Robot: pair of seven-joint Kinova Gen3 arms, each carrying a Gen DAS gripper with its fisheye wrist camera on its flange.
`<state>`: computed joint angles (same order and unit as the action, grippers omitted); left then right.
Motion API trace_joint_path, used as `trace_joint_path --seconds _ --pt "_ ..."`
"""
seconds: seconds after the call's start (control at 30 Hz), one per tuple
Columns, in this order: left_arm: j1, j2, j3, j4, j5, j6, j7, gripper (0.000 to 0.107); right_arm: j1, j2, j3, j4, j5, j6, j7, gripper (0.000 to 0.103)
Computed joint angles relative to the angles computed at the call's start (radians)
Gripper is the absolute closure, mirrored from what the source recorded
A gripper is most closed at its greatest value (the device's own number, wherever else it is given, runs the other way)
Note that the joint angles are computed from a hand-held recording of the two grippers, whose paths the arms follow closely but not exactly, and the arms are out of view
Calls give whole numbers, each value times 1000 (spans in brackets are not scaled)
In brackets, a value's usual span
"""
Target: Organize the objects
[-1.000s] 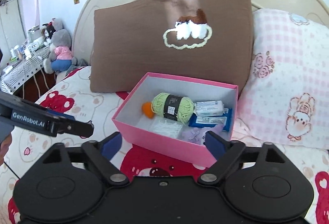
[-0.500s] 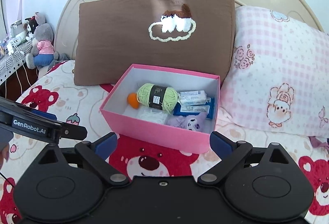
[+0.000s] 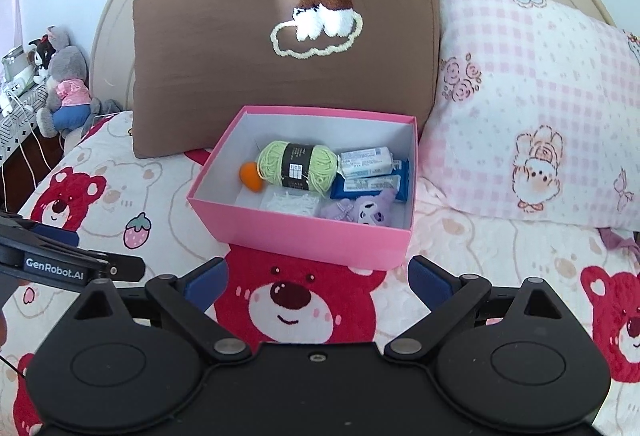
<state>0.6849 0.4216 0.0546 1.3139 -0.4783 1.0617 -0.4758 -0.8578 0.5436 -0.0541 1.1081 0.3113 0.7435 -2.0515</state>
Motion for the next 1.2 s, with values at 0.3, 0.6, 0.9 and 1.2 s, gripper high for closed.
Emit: trace_joint_path --seconds 0.3,0.6,0.9,1.2 --pt "18 7 2 -33 -15 42 1 4 -7 4 0 -23 -4 46 -7 5" --pt "23 16 8 -48 -7 50 -28 4 -6 -3 -4 -20 -6 56 -7 5" --pt "26 22 4 -49 5 52 -43 4 -8 -8 -10 -14 -4 62 2 5" --pt "27 23 4 -50 7 54 -49 4 -5 -6 -5 -14 -1 68 -10 5"
